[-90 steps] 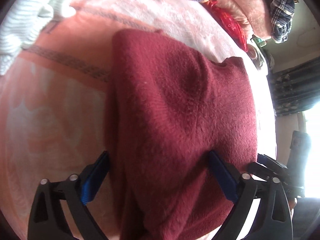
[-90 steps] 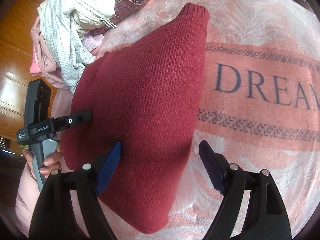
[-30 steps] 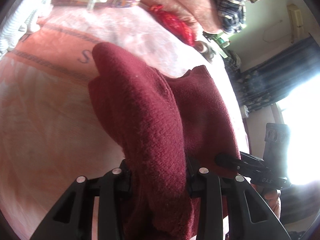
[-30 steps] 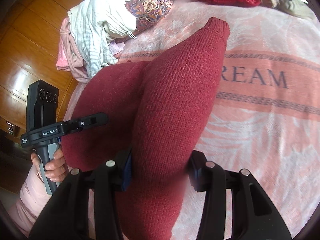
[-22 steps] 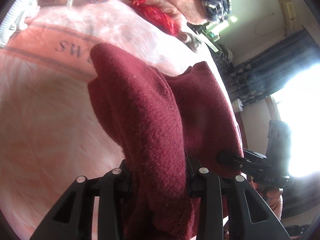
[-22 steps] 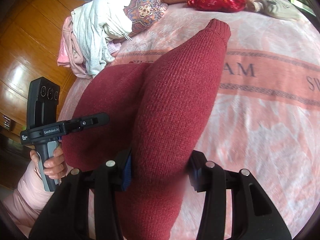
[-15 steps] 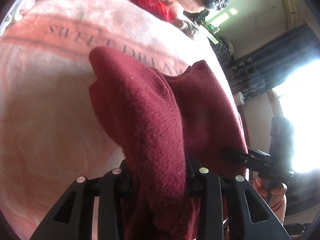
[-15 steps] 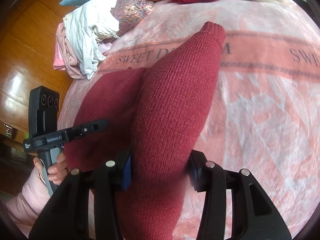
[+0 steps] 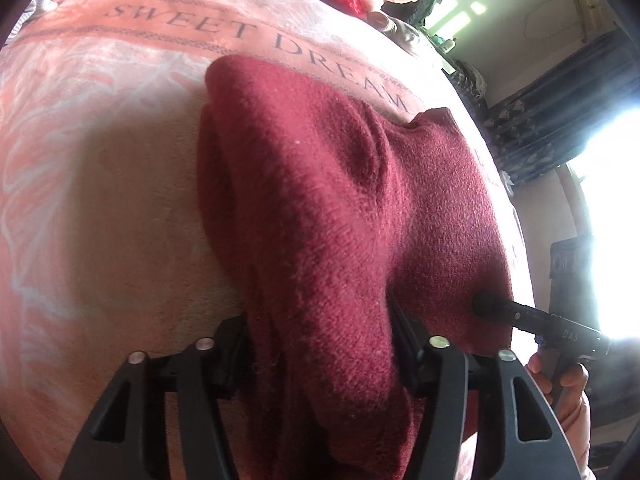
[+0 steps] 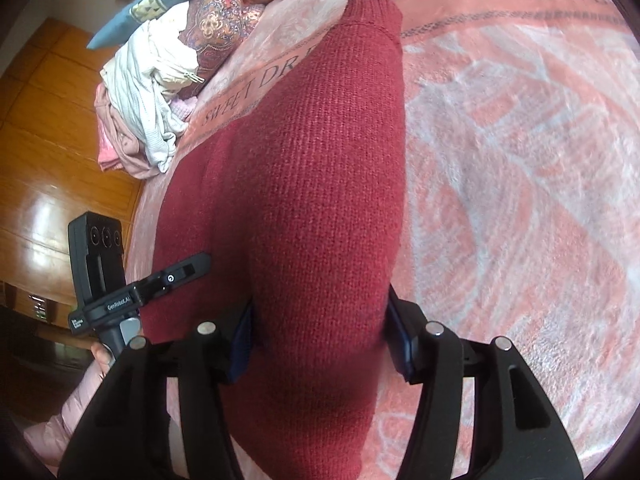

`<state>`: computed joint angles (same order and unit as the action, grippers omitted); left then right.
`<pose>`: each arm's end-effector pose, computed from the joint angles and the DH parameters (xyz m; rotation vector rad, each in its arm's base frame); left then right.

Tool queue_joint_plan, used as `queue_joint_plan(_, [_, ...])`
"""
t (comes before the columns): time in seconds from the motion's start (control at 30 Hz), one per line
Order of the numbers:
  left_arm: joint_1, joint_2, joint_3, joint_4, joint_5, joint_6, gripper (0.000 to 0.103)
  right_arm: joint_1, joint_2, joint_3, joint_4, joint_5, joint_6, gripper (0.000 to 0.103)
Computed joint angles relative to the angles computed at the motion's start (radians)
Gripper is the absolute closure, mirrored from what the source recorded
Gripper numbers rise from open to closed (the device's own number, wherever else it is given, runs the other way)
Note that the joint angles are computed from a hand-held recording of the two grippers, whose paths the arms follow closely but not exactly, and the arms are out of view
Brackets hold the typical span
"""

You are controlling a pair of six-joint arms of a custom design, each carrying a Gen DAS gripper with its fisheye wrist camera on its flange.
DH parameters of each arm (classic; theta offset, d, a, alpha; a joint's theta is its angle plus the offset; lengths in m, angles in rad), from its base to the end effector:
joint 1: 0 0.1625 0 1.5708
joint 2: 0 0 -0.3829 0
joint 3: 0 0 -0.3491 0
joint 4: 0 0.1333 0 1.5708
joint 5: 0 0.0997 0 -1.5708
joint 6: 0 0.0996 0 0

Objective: Fold small clothes

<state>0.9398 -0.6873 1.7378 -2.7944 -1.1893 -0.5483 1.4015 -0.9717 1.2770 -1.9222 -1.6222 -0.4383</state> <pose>-0.2068 -0.5718 0.0286 0.0707 2.8748 -0.5161 0.0163 -0.6653 0.2790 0.4110 -3.0509 0.0440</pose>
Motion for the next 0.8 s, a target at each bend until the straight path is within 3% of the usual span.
queue_joint_plan(0.13, [-0.031,-0.040,0.050,0.014,0.041,-0.056,0.031,-0.012,-0.050,0.031,0.010,0.025,0.017,0.037])
queue_joint_plan(0.23, [-0.080,-0.083,0.112,0.018,0.120,-0.082,0.027,-0.027,-0.109,0.081,0.033,0.045,0.006,0.035])
queue_joint_plan(0.37, [-0.151,-0.134,0.217,-0.008,0.241,-0.148,0.018,-0.035,-0.176,0.164,0.029,0.011,-0.011,0.035])
queue_joint_plan(0.5, [-0.179,-0.144,0.267,-0.022,0.273,-0.231,0.017,-0.043,-0.211,0.226,0.008,-0.023,-0.003,0.035])
queue_joint_plan(0.53, [-0.186,-0.147,0.282,-0.023,0.281,-0.247,0.017,-0.048,-0.214,0.233,0.010,-0.018,-0.005,0.037])
queue_joint_plan(0.6, [-0.198,-0.145,0.294,-0.020,0.304,-0.269,0.016,-0.065,-0.219,0.242,0.031,0.016,-0.001,0.063])
queue_joint_plan(0.7, [-0.213,-0.156,0.308,0.004,0.326,-0.290,0.020,-0.069,-0.235,0.259,0.020,0.032,-0.013,0.076])
queue_joint_plan(0.8, [-0.229,-0.159,0.301,0.027,0.335,-0.295,0.028,-0.061,-0.261,0.268,0.019,0.051,-0.023,0.083])
